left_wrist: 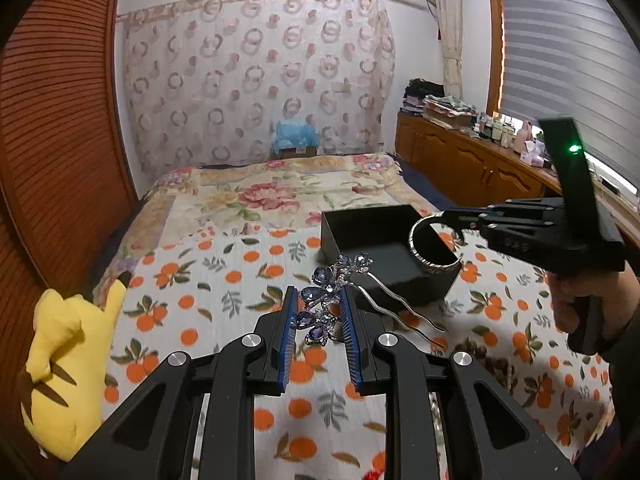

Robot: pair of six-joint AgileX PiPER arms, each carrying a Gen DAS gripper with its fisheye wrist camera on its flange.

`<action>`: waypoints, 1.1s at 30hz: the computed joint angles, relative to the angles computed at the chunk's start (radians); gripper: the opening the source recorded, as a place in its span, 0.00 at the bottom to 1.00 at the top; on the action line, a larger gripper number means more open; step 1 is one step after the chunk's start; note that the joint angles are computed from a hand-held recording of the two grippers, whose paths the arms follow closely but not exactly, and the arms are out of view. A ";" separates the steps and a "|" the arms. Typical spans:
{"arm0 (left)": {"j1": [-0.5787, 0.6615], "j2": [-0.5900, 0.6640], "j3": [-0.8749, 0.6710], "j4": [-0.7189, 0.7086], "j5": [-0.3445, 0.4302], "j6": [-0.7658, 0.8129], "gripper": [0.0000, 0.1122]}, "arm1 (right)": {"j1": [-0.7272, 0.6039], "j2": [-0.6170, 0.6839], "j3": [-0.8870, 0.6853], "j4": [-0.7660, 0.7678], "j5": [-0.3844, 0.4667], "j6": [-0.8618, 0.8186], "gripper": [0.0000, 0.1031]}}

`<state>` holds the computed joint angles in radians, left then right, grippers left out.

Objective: Organize jewelry
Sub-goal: 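Carry hairpin and ring into the black box and open both tools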

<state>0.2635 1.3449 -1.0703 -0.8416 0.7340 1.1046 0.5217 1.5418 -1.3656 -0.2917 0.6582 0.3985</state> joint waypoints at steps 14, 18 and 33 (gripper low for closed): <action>-0.174 0.151 -0.163 0.175 -0.109 -0.203 0.18 | -0.089 0.029 0.043 0.211 -0.064 -0.179 0.06; -0.236 0.212 -0.221 0.257 -0.148 -0.299 0.18 | -0.124 -0.049 0.129 0.241 -0.090 -0.210 0.06; -0.409 0.428 -0.424 0.633 -0.191 -0.688 0.18 | -0.161 -0.261 0.366 0.313 -0.141 -0.286 0.06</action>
<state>-0.1457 1.7730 -1.4948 -0.2081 0.5426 0.4163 0.3611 1.2806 -1.0000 0.0209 0.5171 0.1121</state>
